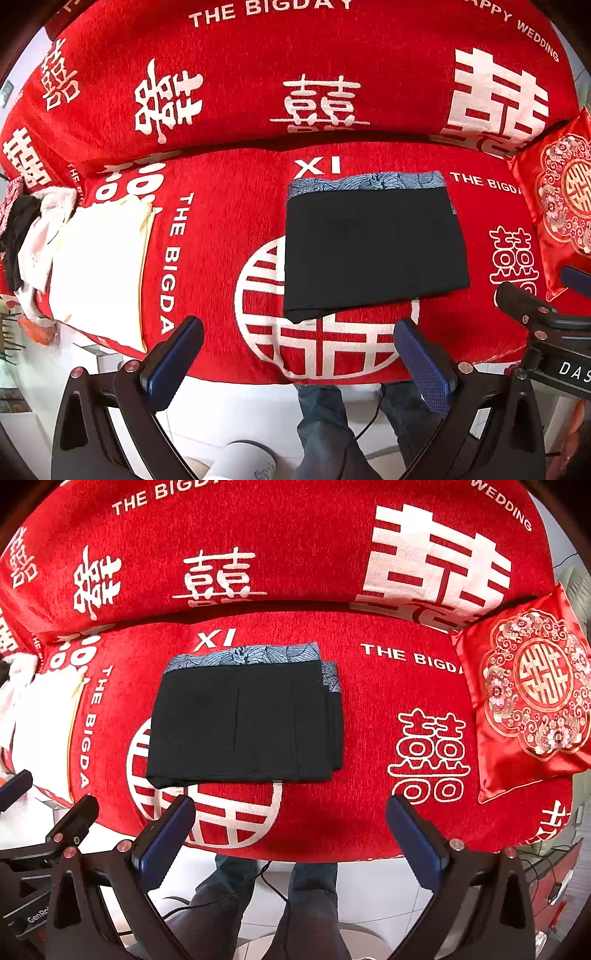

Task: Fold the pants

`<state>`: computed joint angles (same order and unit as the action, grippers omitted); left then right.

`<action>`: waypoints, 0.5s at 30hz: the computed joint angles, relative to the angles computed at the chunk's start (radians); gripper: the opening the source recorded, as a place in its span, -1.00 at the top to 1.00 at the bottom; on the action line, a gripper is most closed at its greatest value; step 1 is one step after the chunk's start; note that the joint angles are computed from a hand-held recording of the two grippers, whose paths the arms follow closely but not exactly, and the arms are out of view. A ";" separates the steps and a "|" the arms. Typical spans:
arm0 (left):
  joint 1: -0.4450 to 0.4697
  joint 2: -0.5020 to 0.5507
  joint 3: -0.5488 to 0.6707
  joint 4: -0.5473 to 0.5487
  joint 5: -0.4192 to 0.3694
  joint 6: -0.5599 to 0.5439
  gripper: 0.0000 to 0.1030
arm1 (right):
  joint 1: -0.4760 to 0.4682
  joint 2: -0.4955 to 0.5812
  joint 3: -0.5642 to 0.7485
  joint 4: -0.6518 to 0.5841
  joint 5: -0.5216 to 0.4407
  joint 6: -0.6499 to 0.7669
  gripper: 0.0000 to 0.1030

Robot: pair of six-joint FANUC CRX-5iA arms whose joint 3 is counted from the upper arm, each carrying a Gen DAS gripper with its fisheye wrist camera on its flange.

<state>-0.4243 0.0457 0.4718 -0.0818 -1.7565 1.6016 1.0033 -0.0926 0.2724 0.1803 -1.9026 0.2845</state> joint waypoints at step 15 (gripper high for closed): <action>0.013 -0.004 -0.013 0.008 0.005 -0.005 -1.00 | -0.003 0.001 0.003 -0.001 -0.004 0.000 -0.99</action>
<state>-0.4116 0.0418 0.4592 -0.0736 -1.7516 1.5963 1.0002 -0.0912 0.2753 0.1795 -1.9063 0.2845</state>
